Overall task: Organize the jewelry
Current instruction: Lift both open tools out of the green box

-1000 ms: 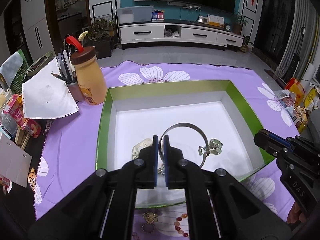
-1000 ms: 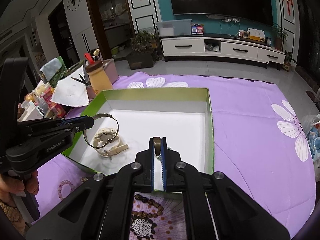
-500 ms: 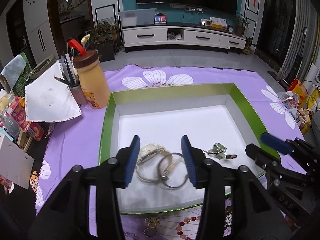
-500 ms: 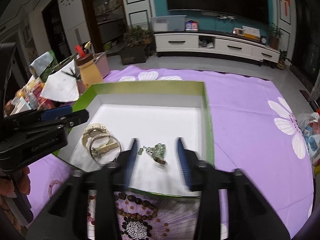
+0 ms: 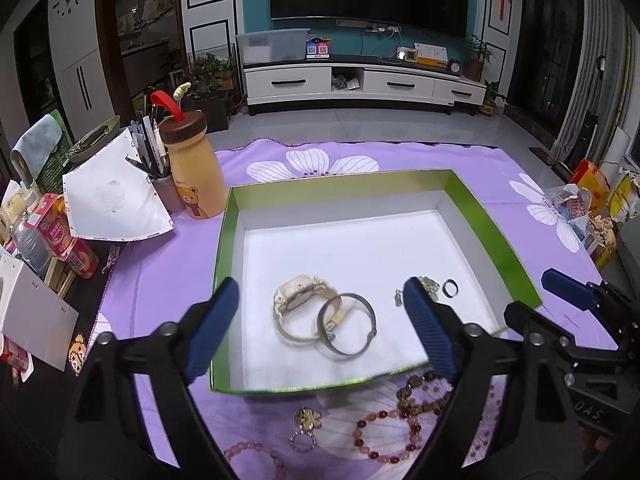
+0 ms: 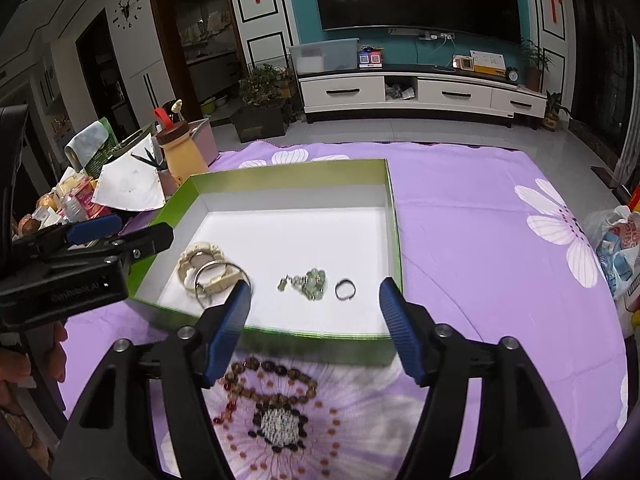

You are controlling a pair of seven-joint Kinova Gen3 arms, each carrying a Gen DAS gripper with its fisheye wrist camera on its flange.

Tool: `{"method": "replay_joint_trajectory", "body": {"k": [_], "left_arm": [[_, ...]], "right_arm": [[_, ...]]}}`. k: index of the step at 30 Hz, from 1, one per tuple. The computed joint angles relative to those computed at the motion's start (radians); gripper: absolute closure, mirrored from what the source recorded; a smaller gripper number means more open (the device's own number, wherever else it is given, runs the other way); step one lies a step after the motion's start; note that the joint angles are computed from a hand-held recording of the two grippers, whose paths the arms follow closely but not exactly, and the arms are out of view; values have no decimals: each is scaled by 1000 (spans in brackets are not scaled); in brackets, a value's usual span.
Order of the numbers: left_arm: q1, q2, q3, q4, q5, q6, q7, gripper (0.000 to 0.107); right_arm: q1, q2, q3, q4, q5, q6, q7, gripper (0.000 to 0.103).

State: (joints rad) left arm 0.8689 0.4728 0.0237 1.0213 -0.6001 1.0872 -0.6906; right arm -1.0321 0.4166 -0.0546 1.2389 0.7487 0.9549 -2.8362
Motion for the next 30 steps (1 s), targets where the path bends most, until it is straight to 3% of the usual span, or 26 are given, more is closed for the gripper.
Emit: {"method": "replay_joint_trajectory", "body": {"k": [4,8,30], "left_arm": [[10,-32,6,46,-2,-9,23,8],[17,-57,22,88,-8,-10,46,7],[-9,-224,128,332,-48,-41,236,7]], "right_arm": [[-24,-13,-7,12,6,42,-27,21],[-46,-14,-21,7,7,106,-37,16],[-94,-84,-98,100,26,174,-160,15]]}}
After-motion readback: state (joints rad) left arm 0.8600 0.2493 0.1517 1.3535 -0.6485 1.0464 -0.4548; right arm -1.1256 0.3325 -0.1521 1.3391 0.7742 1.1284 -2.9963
